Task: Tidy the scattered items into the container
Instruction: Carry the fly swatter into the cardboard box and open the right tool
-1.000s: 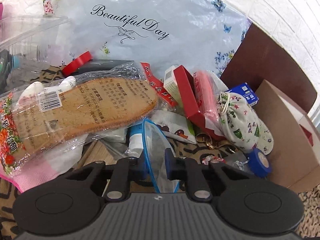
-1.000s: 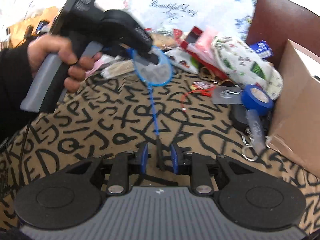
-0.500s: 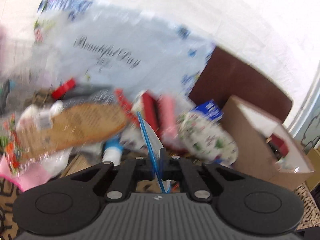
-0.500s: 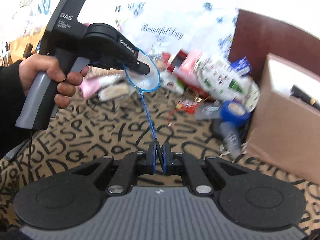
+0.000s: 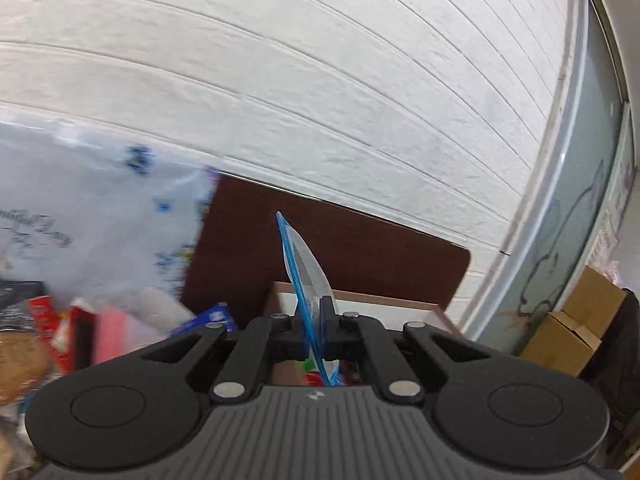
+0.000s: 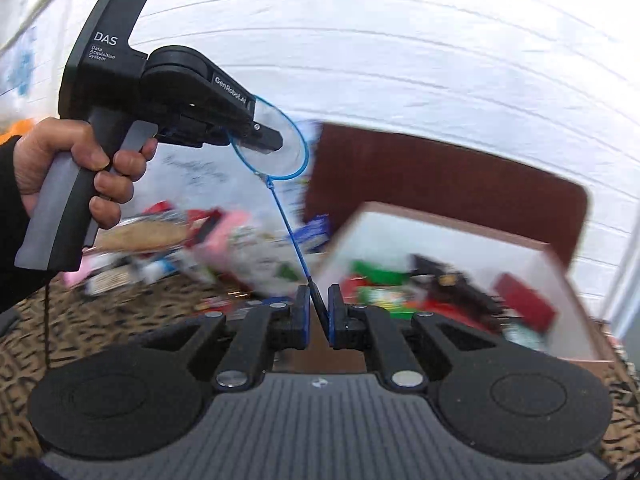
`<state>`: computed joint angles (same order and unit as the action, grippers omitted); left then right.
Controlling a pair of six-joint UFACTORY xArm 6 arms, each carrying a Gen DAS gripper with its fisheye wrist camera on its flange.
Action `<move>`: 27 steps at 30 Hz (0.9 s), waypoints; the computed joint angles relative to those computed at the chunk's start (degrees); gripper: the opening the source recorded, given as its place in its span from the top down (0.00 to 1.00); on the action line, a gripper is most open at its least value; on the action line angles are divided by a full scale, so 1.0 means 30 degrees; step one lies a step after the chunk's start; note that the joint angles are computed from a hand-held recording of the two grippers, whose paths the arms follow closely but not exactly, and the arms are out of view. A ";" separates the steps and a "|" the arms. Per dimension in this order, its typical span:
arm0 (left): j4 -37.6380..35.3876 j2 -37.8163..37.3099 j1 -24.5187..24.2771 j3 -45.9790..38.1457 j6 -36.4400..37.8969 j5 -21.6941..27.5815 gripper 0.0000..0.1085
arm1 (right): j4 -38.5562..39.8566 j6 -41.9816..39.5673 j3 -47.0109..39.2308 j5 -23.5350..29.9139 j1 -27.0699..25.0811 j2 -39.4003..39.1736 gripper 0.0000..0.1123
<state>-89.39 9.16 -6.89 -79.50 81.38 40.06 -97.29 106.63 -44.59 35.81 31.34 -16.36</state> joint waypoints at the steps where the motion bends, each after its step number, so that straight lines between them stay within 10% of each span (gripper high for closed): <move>1: 0.0150 0.0203 -0.0383 -0.0295 -0.0335 -0.0048 0.99 | 0.0069 -0.0014 0.0307 0.0243 -0.0219 -0.0357 0.94; 12: 0.2256 0.3813 -0.3134 -0.4048 -0.3679 -0.0332 0.95 | -0.0370 0.0714 0.2232 0.0041 -0.4655 -0.1790 0.91; 14: 0.3315 0.4438 -0.3414 -0.4515 -0.4693 -0.0756 0.82 | -0.0579 0.0859 0.1950 -0.0331 -0.5548 -0.1112 0.90; 16: 0.4768 0.4791 -0.3422 -0.4689 -0.5930 -0.0881 0.36 | -0.0569 0.0720 0.1549 -0.0381 -0.6002 -0.0287 0.89; 18: 0.4678 0.4756 -0.3209 -0.4399 -0.5632 -0.0778 0.19 | -0.0242 0.0625 0.1370 0.0018 -0.6139 0.0193 0.77; 23: 0.4362 0.4555 -0.2874 -0.3998 -0.4324 -0.0820 0.11 | -0.0712 0.2306 0.1494 0.0882 -0.5663 0.0334 0.34; 27: 0.4166 0.4477 -0.2693 -0.3830 -0.4096 -0.0508 0.11 | -0.0433 0.2472 0.1334 0.1914 -0.5012 0.0544 0.25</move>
<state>-76.89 22.59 -14.96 -90.99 69.09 38.53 -98.59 114.04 -40.59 41.55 16.30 -14.72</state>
